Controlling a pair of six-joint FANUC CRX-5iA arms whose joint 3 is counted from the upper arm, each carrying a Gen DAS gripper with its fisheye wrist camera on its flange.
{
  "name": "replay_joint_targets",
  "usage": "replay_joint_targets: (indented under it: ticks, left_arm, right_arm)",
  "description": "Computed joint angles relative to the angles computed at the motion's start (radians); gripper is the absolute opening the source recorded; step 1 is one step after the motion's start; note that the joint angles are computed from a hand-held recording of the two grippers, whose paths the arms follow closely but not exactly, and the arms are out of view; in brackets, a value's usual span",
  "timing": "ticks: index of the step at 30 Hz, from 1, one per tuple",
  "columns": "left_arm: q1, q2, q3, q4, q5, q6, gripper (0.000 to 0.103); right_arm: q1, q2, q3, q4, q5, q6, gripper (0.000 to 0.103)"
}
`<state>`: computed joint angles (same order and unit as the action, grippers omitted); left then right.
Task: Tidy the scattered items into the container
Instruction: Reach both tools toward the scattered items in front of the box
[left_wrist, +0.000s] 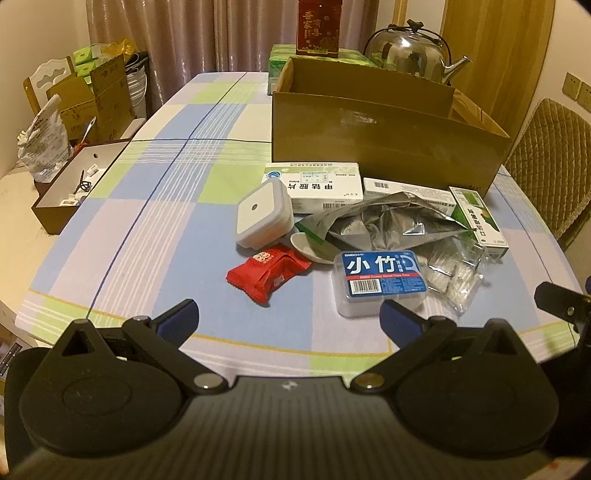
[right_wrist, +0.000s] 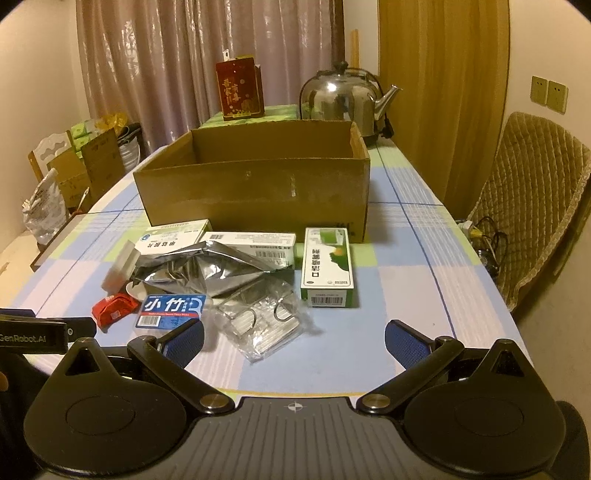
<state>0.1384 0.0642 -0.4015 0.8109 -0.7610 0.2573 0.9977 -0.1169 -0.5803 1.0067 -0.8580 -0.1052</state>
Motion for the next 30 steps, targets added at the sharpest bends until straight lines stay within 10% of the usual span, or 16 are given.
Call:
replay_joint_targets:
  ticks: [14, 30]
  left_arm:
    - [-0.001, 0.004, -0.004, 0.012, 0.03, -0.048, 0.103]
    - [-0.024, 0.076, 0.047, 0.015, -0.028, -0.2, 0.103]
  right_arm:
    - [-0.006, 0.012, 0.013, -0.048, -0.007, 0.051, 0.101]
    - [-0.136, 0.035, -0.036, 0.023, 0.257, 0.311, 0.101]
